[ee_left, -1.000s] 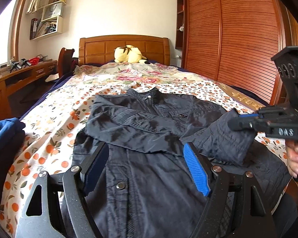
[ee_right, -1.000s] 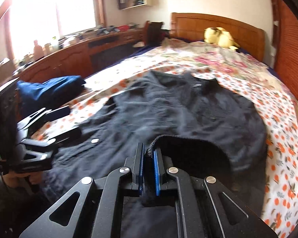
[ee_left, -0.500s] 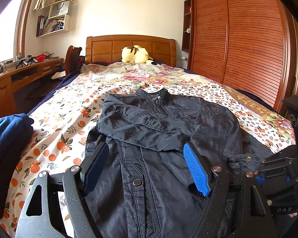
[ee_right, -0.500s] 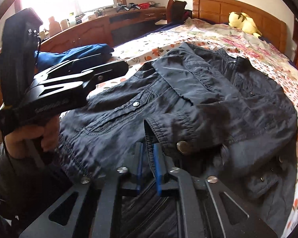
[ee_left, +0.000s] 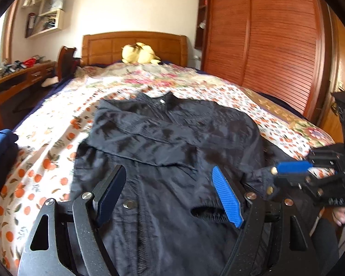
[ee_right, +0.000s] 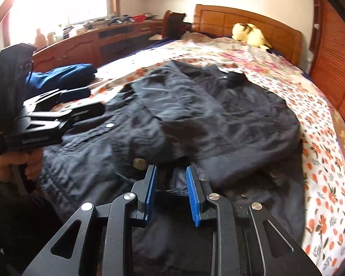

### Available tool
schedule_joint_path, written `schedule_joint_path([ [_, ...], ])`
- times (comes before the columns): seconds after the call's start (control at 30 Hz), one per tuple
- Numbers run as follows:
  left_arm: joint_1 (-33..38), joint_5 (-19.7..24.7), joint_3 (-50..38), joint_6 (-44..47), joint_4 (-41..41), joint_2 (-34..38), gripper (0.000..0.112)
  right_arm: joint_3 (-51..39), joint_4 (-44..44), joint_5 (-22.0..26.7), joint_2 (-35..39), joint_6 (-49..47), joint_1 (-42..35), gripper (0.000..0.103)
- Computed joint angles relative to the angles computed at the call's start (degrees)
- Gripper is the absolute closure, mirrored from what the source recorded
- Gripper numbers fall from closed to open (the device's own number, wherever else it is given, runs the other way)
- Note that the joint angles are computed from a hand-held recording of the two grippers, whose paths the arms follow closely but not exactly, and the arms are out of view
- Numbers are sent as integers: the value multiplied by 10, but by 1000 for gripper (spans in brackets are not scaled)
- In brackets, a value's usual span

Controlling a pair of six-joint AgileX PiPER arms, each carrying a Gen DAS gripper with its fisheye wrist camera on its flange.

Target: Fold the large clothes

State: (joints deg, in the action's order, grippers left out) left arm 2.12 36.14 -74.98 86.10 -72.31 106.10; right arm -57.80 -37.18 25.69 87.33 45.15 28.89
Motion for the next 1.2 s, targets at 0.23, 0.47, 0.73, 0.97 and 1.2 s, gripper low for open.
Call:
schedule_joint_path([
  [0.23, -32, 23, -17, -55, 97, 18, 41, 19, -35, 7, -16, 66, 1, 70],
  [0.47, -46, 31, -21, -79, 136, 25, 47, 37, -94, 28, -50, 134, 23, 54],
  [0.73, -50, 54, -61, -151, 201, 58, 65, 55, -138, 47, -77, 187, 25, 46],
  [0.97, -38, 70, -67, -141, 180, 55, 104, 57, -156, 66, -76, 211, 35, 41],
  [1.2, 6, 20, -45, -78, 67, 22, 105, 45, -140, 57, -53, 188, 10, 41],
])
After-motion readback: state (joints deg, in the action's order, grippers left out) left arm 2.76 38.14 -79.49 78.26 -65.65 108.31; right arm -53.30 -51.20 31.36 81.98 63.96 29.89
